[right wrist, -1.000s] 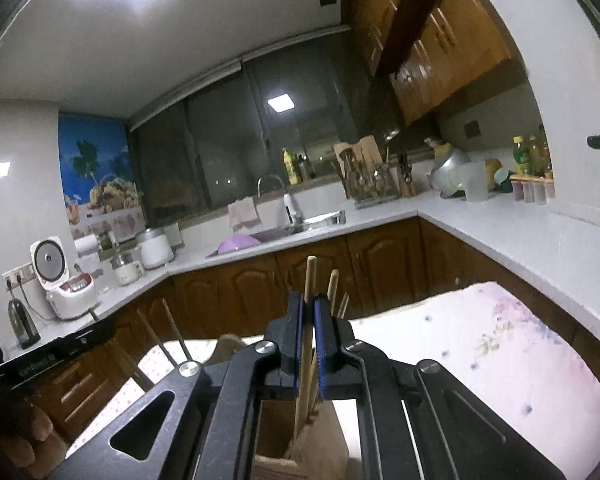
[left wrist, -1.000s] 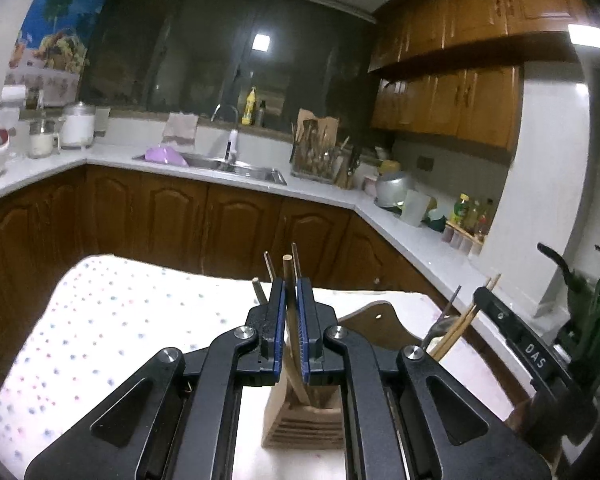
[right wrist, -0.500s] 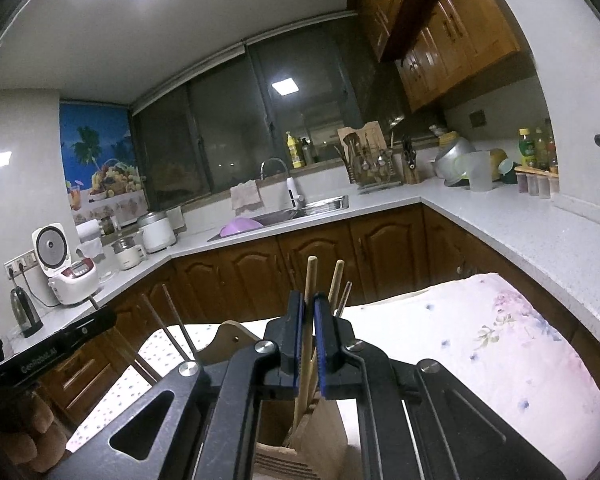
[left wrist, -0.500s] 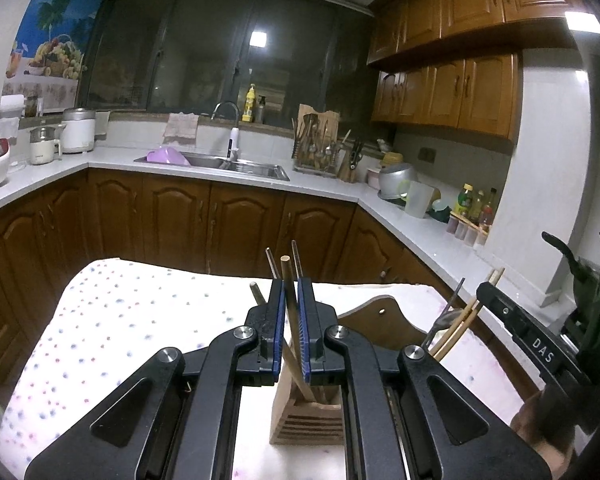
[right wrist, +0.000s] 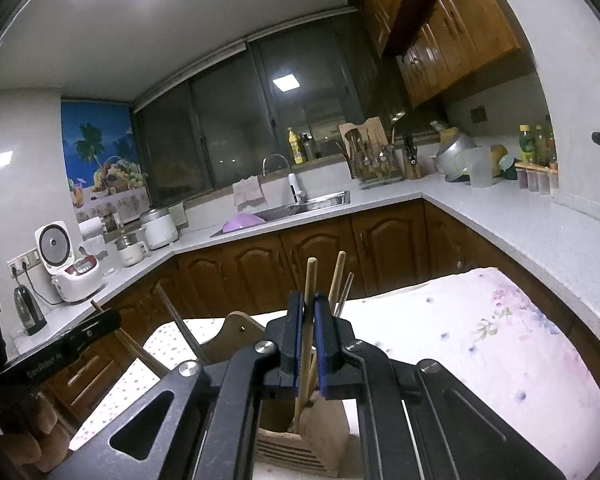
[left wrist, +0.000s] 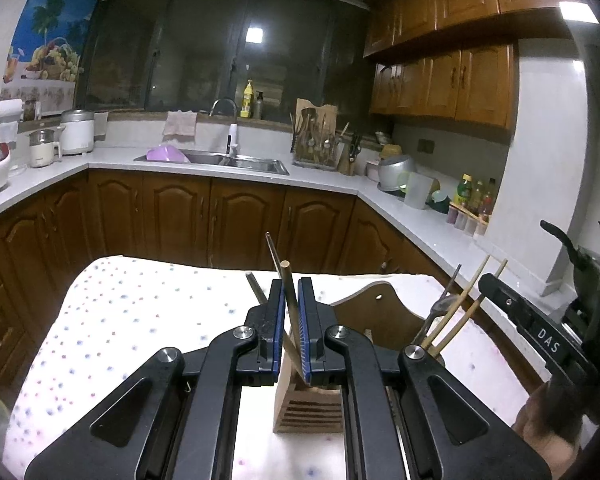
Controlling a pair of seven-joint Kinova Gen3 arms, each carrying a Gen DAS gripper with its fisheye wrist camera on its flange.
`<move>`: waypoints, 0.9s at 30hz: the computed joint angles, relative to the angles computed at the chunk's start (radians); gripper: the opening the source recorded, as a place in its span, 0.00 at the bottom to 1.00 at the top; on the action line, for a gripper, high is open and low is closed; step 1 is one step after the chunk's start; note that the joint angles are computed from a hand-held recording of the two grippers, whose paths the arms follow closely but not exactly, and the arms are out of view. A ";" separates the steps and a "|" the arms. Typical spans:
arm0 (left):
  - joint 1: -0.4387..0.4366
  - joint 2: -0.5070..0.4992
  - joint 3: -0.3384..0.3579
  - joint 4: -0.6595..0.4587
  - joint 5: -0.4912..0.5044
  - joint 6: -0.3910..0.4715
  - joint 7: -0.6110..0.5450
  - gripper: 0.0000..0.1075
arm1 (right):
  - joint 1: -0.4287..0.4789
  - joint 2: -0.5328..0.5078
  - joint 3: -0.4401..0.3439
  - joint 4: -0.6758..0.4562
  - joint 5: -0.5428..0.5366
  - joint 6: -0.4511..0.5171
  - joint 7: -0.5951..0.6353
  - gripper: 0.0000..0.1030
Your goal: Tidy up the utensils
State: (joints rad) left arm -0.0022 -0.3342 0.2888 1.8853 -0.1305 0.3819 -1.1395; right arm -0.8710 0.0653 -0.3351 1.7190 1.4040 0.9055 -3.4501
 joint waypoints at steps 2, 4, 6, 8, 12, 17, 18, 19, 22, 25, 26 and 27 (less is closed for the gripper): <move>-0.004 -0.005 0.008 0.000 -0.003 0.008 0.005 0.06 | 0.002 -0.004 0.000 0.001 -0.010 -0.005 0.010 0.05; -0.002 -0.006 0.008 0.001 -0.003 0.010 0.006 0.06 | 0.006 -0.007 0.001 0.001 -0.020 -0.014 0.019 0.06; -0.008 -0.008 0.015 0.000 -0.008 0.019 0.012 0.06 | 0.013 -0.012 0.002 0.001 -0.038 -0.027 0.030 0.09; -0.008 -0.009 0.016 -0.004 -0.008 0.030 0.017 0.07 | 0.016 -0.013 0.000 0.000 -0.044 -0.032 0.032 0.10; 0.005 -0.015 0.000 -0.003 -0.002 0.037 0.015 0.09 | 0.015 -0.021 -0.003 0.005 -0.051 -0.016 0.022 0.40; -0.021 -0.035 0.028 -0.004 -0.013 0.051 0.034 0.34 | 0.022 -0.039 -0.016 0.030 -0.031 -0.007 -0.031 0.44; -0.055 -0.053 0.058 0.007 -0.027 0.045 0.063 0.49 | 0.024 -0.042 -0.019 0.030 -0.037 -0.005 -0.030 0.44; -0.071 -0.067 0.070 0.016 -0.033 0.038 0.077 0.59 | 0.025 -0.043 -0.022 0.027 -0.047 -0.003 -0.025 0.45; -0.103 -0.110 0.089 0.040 -0.038 0.040 0.100 0.77 | 0.029 -0.052 -0.029 0.030 -0.055 0.002 -0.017 0.59; -0.097 -0.139 0.073 0.060 -0.026 0.048 0.093 0.80 | 0.028 -0.064 -0.041 0.048 -0.043 0.004 -0.034 0.67; -0.092 -0.149 0.066 0.066 -0.021 0.059 0.088 0.80 | 0.028 -0.068 -0.046 0.052 -0.043 0.004 -0.034 0.67; -0.093 -0.151 0.065 0.066 -0.017 0.065 0.085 0.81 | 0.029 -0.071 -0.050 0.055 -0.046 0.003 -0.033 0.69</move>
